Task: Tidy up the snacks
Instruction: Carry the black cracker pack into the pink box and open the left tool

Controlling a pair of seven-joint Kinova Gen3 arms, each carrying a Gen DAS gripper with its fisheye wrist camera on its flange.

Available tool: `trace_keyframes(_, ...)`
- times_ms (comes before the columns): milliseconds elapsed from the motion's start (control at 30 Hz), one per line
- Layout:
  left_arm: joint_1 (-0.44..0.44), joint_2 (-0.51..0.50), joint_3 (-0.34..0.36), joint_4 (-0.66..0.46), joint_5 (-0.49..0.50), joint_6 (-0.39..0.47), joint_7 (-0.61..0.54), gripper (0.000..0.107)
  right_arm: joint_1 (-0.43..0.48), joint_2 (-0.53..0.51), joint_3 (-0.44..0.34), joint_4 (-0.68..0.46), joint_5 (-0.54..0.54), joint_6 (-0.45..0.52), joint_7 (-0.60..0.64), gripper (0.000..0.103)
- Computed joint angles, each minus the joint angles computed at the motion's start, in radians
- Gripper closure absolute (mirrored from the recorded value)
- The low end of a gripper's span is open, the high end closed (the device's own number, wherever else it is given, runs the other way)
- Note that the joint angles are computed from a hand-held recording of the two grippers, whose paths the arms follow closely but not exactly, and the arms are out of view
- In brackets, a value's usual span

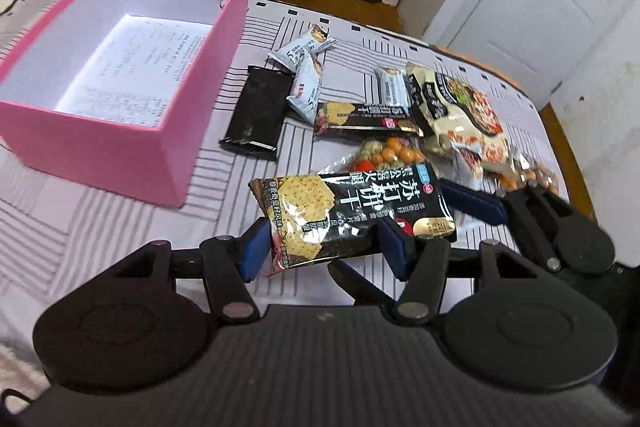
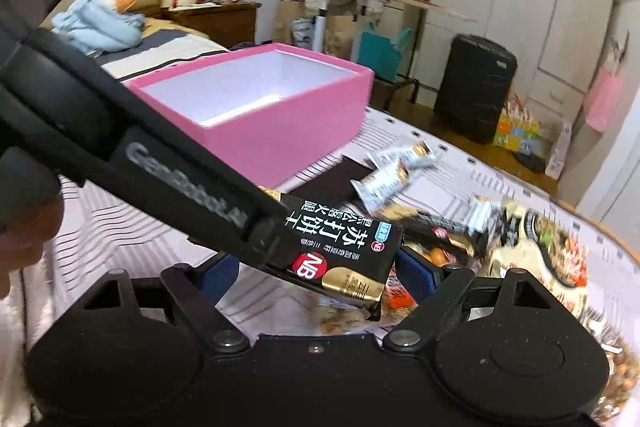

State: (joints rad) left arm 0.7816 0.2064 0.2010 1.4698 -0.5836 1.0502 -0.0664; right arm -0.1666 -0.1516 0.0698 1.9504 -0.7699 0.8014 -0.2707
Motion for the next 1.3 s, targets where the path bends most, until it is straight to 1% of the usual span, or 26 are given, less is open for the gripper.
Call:
trace_keyframes(33,0.000,-0.008,0.007,-0.010,0.014,0.025,-0.024,0.051,-0.003,-0.025,-0.013,0.001,0.018,-0.002,-0.008,0.014)
trace_keyframes(100,-0.013,-0.032,0.018,-0.013,0.055,0.042,-0.066,0.051,-0.023,-0.073,-0.027,0.014,0.041,-0.027,-0.019,0.014)
trace_keyframes(167,-0.041,-0.068,0.026,0.005,0.118,0.028,-0.092,0.051,-0.050,-0.111,-0.039,0.021,0.067,-0.055,-0.041,0.014)
trace_keyframes(233,-0.061,-0.110,0.033,0.049,0.143,-0.020,-0.074,0.051,-0.078,-0.135,-0.050,0.026,0.085,-0.089,-0.062,0.014)
trace_keyframes(267,-0.067,-0.126,0.040,0.065,0.140,-0.026,-0.057,0.051,-0.094,-0.136,-0.045,0.018,0.088,-0.089,-0.068,0.014)
trace_keyframes(367,-0.085,-0.163,0.066,0.094,0.123,-0.025,-0.011,0.051,-0.143,-0.137,-0.025,0.001,0.092,-0.086,-0.083,0.014)
trace_keyframes(467,-0.121,-0.193,0.084,0.110,0.130,-0.019,-0.004,0.051,-0.180,-0.128,-0.011,-0.039,0.112,-0.054,-0.096,0.014)
trace_keyframes(567,-0.158,-0.219,0.096,0.115,0.145,-0.007,-0.033,0.051,-0.189,-0.099,-0.015,-0.106,0.131,0.003,-0.128,0.014)
trace_keyframes(633,-0.190,-0.238,0.094,0.118,0.172,-0.016,-0.067,0.050,-0.185,-0.067,-0.029,-0.165,0.152,0.046,-0.154,0.014)
trace_keyframes(733,-0.242,-0.262,0.087,0.117,0.223,-0.023,-0.128,0.049,-0.183,-0.038,-0.061,-0.219,0.172,0.062,-0.164,0.014)
trace_keyframes(900,-0.313,-0.271,0.082,0.086,0.255,0.011,-0.225,0.051,-0.189,0.013,-0.098,-0.284,0.178,0.052,-0.126,0.014)
trace_keyframes(1033,-0.370,-0.262,0.052,0.067,0.278,0.022,-0.305,0.051,-0.190,0.068,-0.114,-0.309,0.125,0.016,-0.058,0.014)
trace_keyframes(1167,-0.429,-0.227,0.008,0.055,0.312,0.016,-0.379,0.051,-0.172,0.146,-0.150,-0.342,0.094,-0.013,-0.008,0.014)
trace_keyframes(1200,-0.445,-0.215,-0.007,0.053,0.332,0.010,-0.406,0.051,-0.167,0.168,-0.163,-0.354,0.099,-0.021,-0.008,0.014)
trace_keyframes(1300,-0.492,-0.177,-0.048,0.049,0.417,-0.023,-0.500,0.051,-0.160,0.243,-0.201,-0.412,0.141,-0.038,-0.065,0.014)
